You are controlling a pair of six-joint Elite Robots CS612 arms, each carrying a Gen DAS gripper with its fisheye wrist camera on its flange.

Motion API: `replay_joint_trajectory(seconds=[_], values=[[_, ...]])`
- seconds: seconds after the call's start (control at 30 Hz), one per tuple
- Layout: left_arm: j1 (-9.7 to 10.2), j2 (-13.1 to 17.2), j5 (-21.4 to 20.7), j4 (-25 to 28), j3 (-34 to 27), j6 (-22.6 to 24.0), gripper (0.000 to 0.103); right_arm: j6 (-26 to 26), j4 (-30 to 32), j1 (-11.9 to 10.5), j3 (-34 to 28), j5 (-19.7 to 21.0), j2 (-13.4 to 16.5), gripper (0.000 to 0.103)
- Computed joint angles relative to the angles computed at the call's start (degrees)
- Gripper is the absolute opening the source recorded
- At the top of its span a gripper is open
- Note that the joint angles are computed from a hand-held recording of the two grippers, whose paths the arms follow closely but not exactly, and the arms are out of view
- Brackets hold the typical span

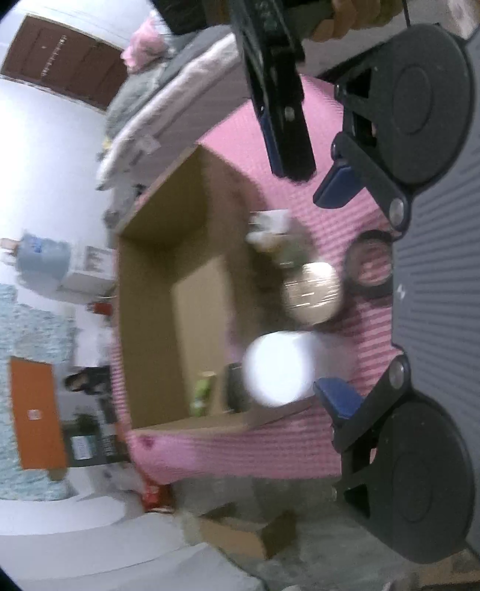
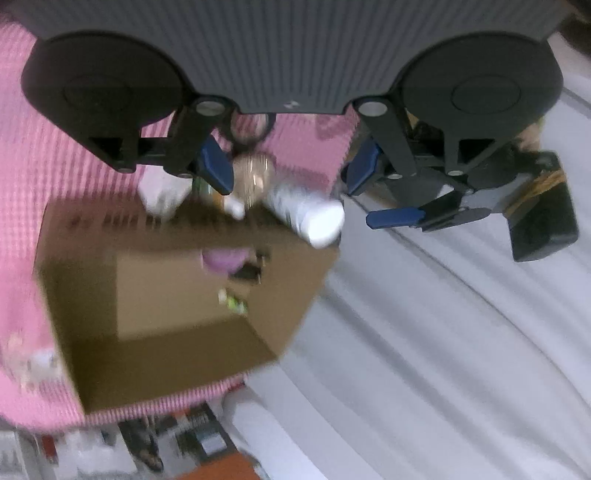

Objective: Organize rigid objects
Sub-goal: 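Move the right tool back toward the black tape roll, then close the right tool on the black tape roll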

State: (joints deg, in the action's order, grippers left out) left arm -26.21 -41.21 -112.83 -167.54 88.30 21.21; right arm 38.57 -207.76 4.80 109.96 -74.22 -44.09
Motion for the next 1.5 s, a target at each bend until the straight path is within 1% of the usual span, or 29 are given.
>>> replay_joint_trajectory(seconds=[0.07,0.2,0.3,0.37,0.43,0.5,0.57,0.63,0.73,0.87,1.17,1.3,1.5], values=[[-0.59,0.41,2.06,1.17,0.62,1.24,0.098,0.50,3.29,0.76,-0.95,-0.35,1.04,0.068],[-1.78,1.38,5.45,1.79,1.56,4.78,0.097,-1.82,10.29,1.80,-2.90,-1.93,2.10,0.064],[-2.35,2.27,6.18,1.66,1.39,7.03,0.096,-3.12,14.87,1.85,-4.41,-2.30,2.41,0.058],[-2.63,2.87,6.67,2.65,0.84,7.24,0.088,-3.57,16.51,1.81,-5.16,-2.12,2.91,0.052],[-2.80,3.23,7.11,3.19,0.65,7.15,0.084,-4.37,18.09,1.75,-5.71,-2.14,3.19,0.043],[-2.82,3.65,6.94,3.11,0.46,7.04,0.082,-5.07,19.04,1.74,-6.28,-1.92,3.50,0.036],[-2.95,3.90,6.96,3.49,0.27,7.08,0.077,-5.84,19.60,1.64,-6.65,-1.54,3.84,0.033],[-2.98,4.10,6.28,3.60,-0.02,7.25,0.073,-6.61,20.21,1.66,-7.19,-1.56,4.14,0.025],[-3.19,4.14,5.78,2.78,0.09,7.99,0.067,-6.88,20.24,1.53,-7.51,-1.17,4.37,0.022],[-3.64,4.31,5.24,2.38,0.04,8.53,0.067,-6.48,19.59,1.10,-6.48,-1.12,3.93,0.021],[-5.14,5.05,2.79,1.68,-0.36,10.33,0.067,-5.32,18.31,0.65,-2.95,-5.15,2.10,0.021],[-5.67,4.88,4.03,1.87,-0.25,10.95,0.067,-5.89,17.84,0.63,-2.64,-5.62,2.13,0.022],[-6.02,4.53,5.77,1.51,0.32,12.51,0.071,-8.18,18.49,1.04,-2.97,-6.91,2.10,0.023]])
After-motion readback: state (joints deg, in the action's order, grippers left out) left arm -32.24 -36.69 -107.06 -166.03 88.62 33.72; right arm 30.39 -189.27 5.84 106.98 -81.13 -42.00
